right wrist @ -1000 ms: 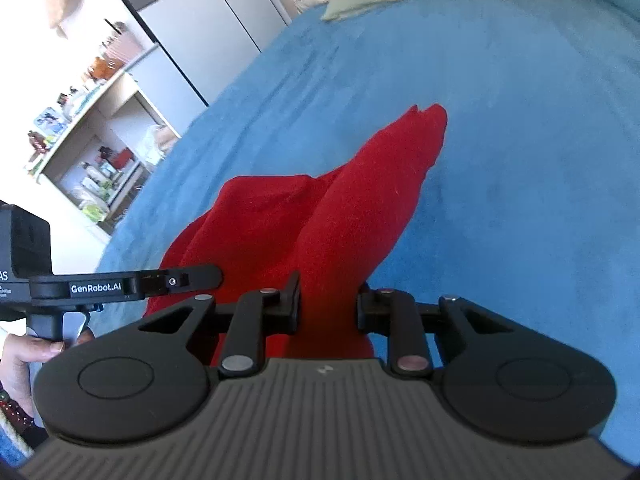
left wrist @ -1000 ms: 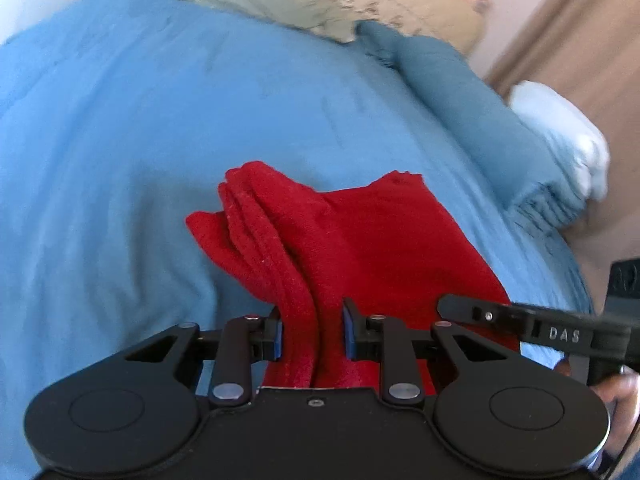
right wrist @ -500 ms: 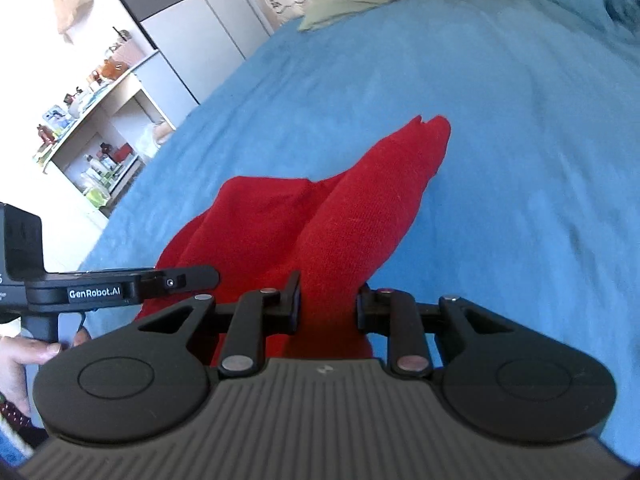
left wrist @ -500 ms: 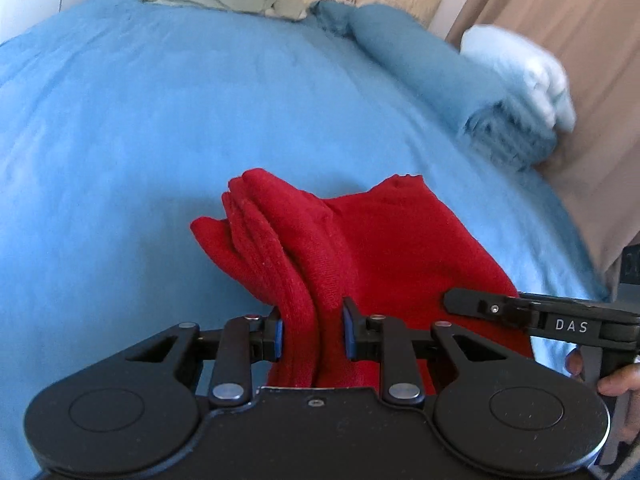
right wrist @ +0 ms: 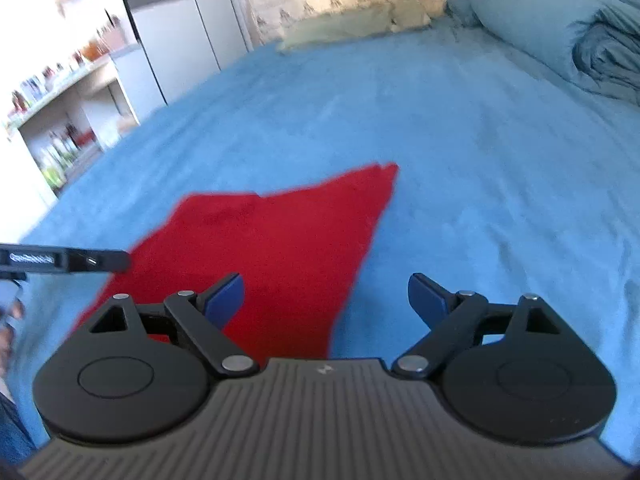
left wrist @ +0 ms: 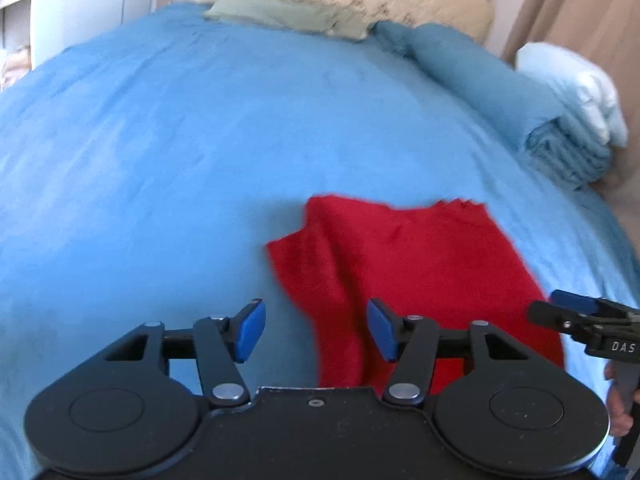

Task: Fold small clothes
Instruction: 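Open the left gripper and withdraw both grippers from the folded sweater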

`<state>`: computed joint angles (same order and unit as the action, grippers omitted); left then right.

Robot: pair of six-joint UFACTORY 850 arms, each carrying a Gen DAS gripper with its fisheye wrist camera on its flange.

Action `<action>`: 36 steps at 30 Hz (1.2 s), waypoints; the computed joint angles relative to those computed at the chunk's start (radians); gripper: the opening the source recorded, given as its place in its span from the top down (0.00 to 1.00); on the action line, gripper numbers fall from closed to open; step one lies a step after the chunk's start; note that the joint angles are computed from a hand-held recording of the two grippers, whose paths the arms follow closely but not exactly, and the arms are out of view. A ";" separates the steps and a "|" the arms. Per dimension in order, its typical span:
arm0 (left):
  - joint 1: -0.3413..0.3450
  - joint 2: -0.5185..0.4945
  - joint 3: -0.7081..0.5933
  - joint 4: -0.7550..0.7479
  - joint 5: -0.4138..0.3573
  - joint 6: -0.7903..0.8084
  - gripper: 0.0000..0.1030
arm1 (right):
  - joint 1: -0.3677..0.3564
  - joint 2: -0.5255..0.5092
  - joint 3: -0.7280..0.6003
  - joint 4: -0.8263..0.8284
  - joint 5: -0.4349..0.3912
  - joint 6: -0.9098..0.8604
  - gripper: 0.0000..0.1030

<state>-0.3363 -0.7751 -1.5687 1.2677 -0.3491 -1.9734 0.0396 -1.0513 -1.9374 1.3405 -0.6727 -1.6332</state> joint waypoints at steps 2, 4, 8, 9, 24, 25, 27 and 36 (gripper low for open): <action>0.005 -0.023 -0.019 -0.079 -0.014 0.082 0.41 | 0.006 -0.009 0.000 -0.014 0.050 0.001 0.00; 0.007 -0.037 -0.023 -0.106 -0.014 0.115 0.40 | 0.004 -0.034 -0.024 -0.043 0.050 0.041 0.00; -0.003 -0.064 -0.057 -0.126 -0.053 0.177 0.39 | -0.003 -0.064 -0.046 -0.022 0.045 0.038 0.00; -0.004 -0.064 -0.062 -0.137 -0.060 0.193 0.39 | -0.006 -0.066 -0.048 -0.016 0.036 0.038 0.00; -0.171 0.253 0.061 -0.072 -0.374 0.126 0.00 | -0.028 0.459 0.455 0.235 0.223 -0.300 0.00; -0.193 0.264 0.055 -0.097 -0.412 0.150 0.00 | -0.031 0.491 0.479 0.213 0.225 -0.268 0.00; -0.228 0.279 0.050 -0.131 -0.466 0.164 0.00 | -0.037 0.549 0.514 0.133 0.229 -0.170 0.00; -0.333 0.296 0.024 -0.267 -0.596 0.201 0.00 | -0.094 0.750 0.680 -0.105 0.195 0.058 0.00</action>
